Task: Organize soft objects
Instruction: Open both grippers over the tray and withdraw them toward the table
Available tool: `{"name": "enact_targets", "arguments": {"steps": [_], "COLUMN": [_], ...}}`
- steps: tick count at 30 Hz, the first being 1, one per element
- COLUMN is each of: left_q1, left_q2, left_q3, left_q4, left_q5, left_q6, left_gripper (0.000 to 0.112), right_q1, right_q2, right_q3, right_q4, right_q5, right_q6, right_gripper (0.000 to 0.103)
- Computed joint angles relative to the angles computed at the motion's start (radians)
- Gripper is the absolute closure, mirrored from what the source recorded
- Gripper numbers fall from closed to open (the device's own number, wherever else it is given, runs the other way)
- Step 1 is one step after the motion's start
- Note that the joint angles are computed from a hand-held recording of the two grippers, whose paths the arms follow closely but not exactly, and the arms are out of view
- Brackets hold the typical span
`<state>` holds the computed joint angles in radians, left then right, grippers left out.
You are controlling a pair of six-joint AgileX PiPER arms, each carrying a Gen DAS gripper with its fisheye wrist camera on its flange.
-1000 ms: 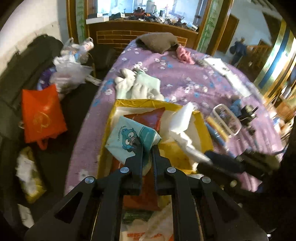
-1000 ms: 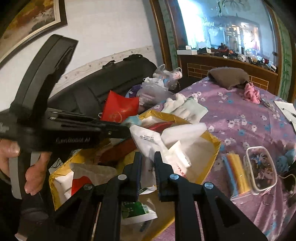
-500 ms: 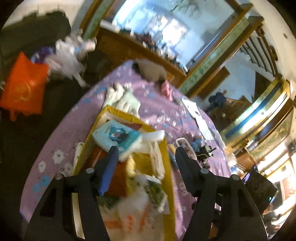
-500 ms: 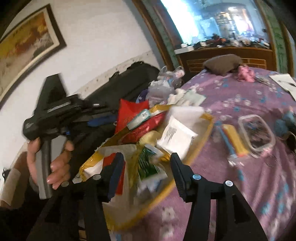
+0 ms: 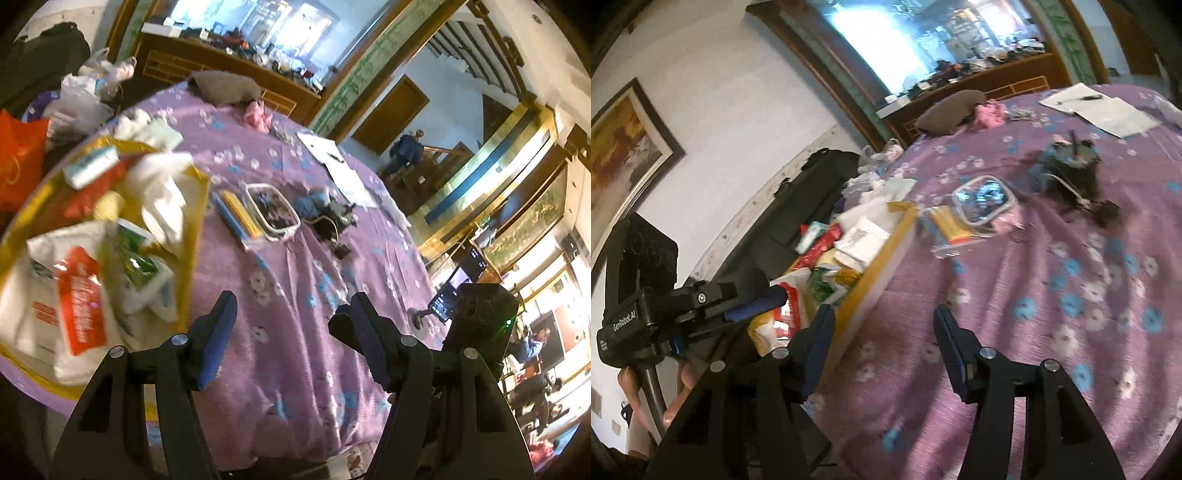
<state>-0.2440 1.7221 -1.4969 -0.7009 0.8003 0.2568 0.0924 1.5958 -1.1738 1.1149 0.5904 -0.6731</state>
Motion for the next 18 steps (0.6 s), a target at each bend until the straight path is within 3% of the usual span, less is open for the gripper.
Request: {"name": "enact_targets", "arguments": {"steps": [8, 13, 18], "left_q1": [-0.035, -0.059, -0.073], "left_q2": [0.096, 0.194, 0.341], "left_q3": [-0.093, -0.218, -0.429], "left_q4": [0.073, 0.132, 0.208], "left_q5": [0.036, 0.061, 0.135], "left_q6": [-0.138, -0.244, -0.345], "left_gripper": [0.048, 0.048, 0.048], "right_q1": [-0.091, -0.09, -0.114], "right_q2": [0.058, 0.172, 0.34], "right_q3": [-0.059, -0.236, -0.479], "right_q4": [-0.011, -0.185, -0.306], "right_q5": [0.09, 0.132, 0.222], "right_q6": [0.012, 0.128, 0.239], "right_gripper": [0.046, 0.046, 0.046]}}
